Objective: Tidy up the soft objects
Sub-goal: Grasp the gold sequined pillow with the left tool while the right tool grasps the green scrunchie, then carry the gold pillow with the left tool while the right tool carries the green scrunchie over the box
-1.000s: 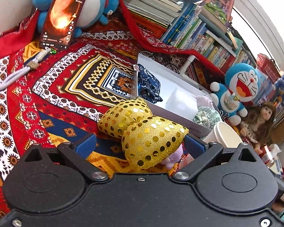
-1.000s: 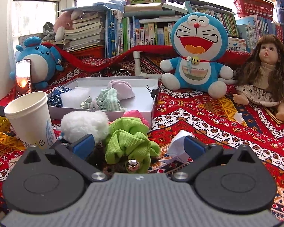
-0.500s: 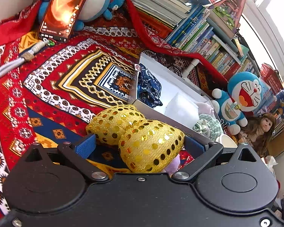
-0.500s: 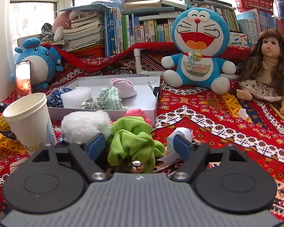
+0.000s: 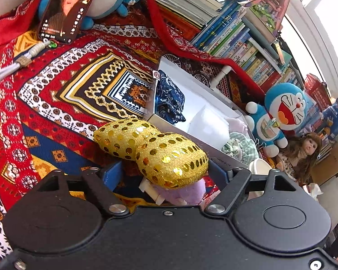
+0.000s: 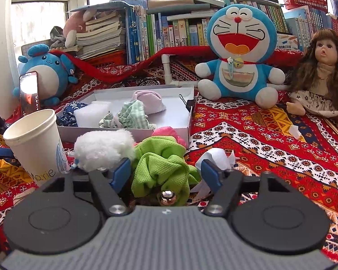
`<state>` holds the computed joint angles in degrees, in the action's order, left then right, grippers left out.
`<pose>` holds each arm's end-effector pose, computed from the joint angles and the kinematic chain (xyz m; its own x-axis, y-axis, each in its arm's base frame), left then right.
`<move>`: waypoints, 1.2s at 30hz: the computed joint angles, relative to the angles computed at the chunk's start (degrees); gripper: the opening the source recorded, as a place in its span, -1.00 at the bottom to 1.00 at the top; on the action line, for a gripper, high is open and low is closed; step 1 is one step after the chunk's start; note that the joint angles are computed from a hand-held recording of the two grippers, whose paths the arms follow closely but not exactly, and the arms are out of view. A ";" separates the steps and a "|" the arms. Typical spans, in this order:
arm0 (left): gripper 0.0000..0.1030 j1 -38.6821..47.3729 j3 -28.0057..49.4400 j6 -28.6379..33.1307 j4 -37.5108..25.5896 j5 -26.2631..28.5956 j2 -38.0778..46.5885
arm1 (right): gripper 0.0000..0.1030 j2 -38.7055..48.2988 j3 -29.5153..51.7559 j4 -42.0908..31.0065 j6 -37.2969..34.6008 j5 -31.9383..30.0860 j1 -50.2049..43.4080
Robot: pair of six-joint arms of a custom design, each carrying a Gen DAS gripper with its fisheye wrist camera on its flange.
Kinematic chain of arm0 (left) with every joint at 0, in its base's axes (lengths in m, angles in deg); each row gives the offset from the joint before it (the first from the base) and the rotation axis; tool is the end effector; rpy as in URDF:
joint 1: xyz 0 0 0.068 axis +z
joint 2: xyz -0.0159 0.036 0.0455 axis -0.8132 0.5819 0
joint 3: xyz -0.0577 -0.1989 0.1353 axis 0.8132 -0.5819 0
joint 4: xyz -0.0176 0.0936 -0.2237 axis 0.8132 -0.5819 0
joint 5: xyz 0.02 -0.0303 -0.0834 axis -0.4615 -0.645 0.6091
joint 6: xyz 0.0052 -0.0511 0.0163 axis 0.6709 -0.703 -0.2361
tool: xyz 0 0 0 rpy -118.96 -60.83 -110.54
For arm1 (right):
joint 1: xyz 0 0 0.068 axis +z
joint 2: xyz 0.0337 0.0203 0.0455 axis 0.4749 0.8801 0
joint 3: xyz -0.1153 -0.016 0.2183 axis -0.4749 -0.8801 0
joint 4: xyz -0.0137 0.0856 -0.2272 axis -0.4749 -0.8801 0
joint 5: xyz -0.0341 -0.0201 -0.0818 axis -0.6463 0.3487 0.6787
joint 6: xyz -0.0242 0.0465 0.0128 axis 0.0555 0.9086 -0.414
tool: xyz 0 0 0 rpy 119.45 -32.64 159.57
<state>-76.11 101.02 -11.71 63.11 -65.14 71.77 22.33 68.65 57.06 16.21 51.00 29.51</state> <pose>0.3175 -0.1314 0.1154 -0.7078 -0.3585 -0.6087 0.0520 0.8329 -0.5510 0.2393 0.0078 0.1024 -0.4958 0.0653 -0.8660 -0.0540 0.9929 0.1057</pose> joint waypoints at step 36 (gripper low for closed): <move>0.65 -2.83 -2.75 8.07 -7.42 -22.40 -5.06 | 0.15 0.51 0.67 -0.50 0.70 -1.38 -0.08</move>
<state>-78.94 98.28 -3.64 55.69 -87.54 66.71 22.84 69.32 56.56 16.91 49.62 29.43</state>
